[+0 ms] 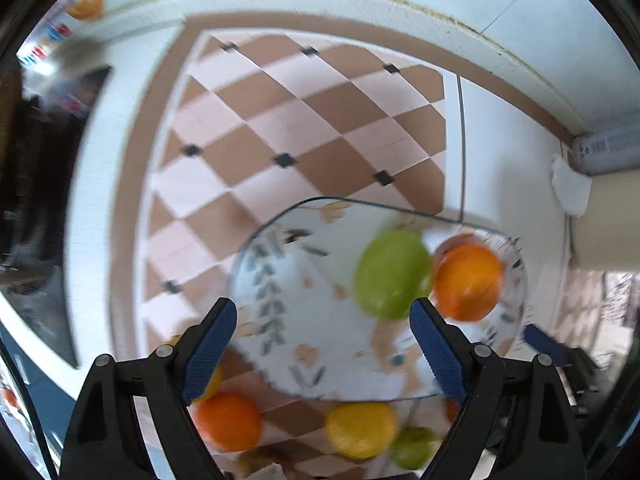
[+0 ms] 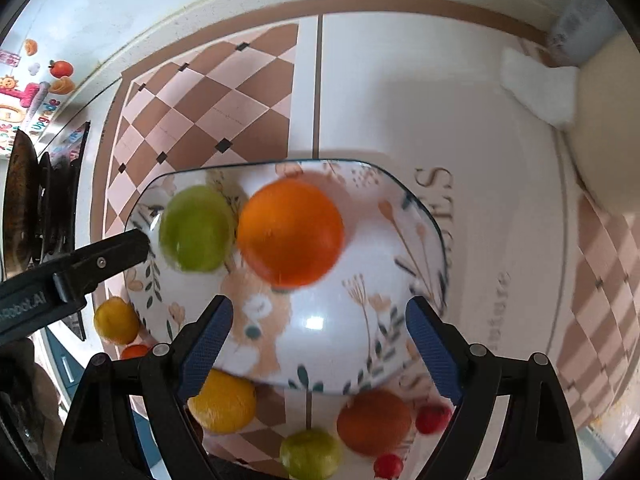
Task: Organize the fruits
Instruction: 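Carry the orange and green apple onto the rabbit plate and open both tools, then lift both tools off the plate toward the remaining loose fruit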
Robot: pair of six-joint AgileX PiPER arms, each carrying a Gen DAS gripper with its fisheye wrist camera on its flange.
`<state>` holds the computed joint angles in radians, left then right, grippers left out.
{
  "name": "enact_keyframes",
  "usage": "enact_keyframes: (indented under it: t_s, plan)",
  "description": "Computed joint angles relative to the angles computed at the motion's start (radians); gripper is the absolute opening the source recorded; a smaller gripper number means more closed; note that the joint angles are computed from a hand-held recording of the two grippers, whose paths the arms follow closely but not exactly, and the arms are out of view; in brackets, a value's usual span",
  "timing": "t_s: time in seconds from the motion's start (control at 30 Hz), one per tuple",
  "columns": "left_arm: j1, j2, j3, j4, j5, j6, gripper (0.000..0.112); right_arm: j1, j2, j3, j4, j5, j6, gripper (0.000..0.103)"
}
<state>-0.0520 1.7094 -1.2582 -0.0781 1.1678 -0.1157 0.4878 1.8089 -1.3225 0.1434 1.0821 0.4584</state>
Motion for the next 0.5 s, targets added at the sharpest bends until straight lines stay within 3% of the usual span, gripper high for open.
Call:
enact_keyframes:
  t_s: [0.23, 0.5]
  plan:
    - [-0.019, -0.237, 0.172, 0.082, -0.03, 0.012, 0.089, 0.089, -0.2, 0.112, -0.08, 0.028, 0.171, 0.09]
    - [-0.014, -0.463, 0.224, 0.094, 0.05, 0.07, 0.089, 0.227, -0.363, 0.136, -0.186, 0.132, 0.352, 0.09]
